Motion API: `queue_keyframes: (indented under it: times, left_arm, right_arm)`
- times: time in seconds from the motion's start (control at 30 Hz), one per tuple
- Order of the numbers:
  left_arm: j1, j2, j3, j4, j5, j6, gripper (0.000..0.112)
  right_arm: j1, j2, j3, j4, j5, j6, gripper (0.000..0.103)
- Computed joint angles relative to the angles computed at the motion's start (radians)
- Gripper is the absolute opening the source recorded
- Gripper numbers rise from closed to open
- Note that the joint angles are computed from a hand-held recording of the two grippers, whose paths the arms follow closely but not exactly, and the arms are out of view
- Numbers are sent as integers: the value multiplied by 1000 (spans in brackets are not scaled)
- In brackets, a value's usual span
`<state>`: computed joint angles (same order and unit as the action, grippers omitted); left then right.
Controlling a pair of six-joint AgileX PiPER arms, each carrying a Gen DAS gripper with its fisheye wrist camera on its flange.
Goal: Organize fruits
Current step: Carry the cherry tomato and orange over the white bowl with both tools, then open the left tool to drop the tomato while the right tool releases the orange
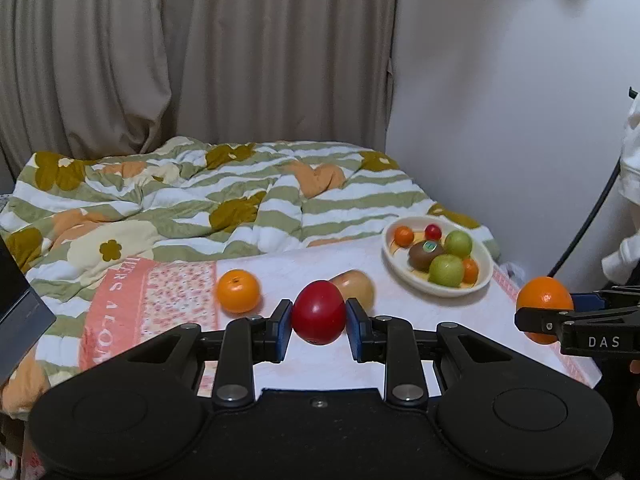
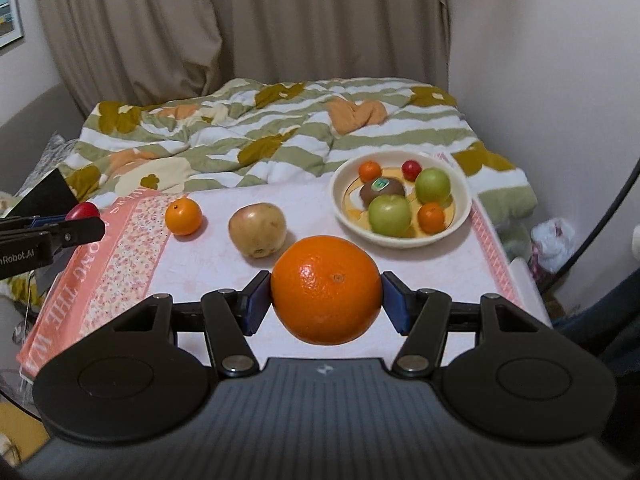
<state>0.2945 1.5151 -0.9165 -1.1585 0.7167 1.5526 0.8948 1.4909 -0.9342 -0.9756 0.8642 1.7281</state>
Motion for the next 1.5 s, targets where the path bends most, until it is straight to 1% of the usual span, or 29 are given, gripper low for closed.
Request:
queue_keyframes:
  times: [0.13,0.23,0.3,0.43,0.47,0.57,0.67,0.77,0.9,0.97,1.1,1.17,1.33,1.5]
  left_arm:
    - [-140,-80,75,-25,-135,-93,31]
    - [-257,-103,102,-41,-238,-166,31]
    - [-331,-94,105,-54,-297,-204,31]
    - [-461,-34,60,-29,-389,-298,31]
    - [-489,-16,44,-4,-409,-334,31]
    - [-545,59,-19,30,-439,-397,31]
    - [-581,154,-107,83,-450,-455,31]
    - [-603,257,-224,194,-441,-567,31]
    - [-619,399,-405,381,-407,-756,31]
    - [-623,475,-507,490,-379,-859,31]
    - [-629,612,-693,640,-311,-993,31]
    - [-630,676,-785,681,-267,-1029,32]
    - [-631,821,-989,730,-155,-1069,32]
    - [-634,913,-1128,754,-84,-1089,32]
  right_arm:
    - [-90,-127,102,-1,-80,-134,74]
    - [-178,-199,159,8,-149,-245,74]
    - [-251,-231,189,20,-200,-325,74]
    - [-413,-243,213,64,-313,-470,74]
    - [-462,-237,213,82,-349,-509,74]
    - [-573,-201,198,131,-429,-604,74]
    - [-660,-146,166,167,-490,-677,74]
    - [-730,-78,117,207,-535,-738,74]
    - [-803,33,22,315,-574,-863,74]
    - [-823,88,-26,341,-583,-895,74]
    - [-859,198,-131,427,-590,-989,74]
    - [-870,242,-176,455,-590,-1022,74]
    - [-891,331,-264,518,-582,-1089,74]
    - [-904,387,-315,576,-573,-1140,74]
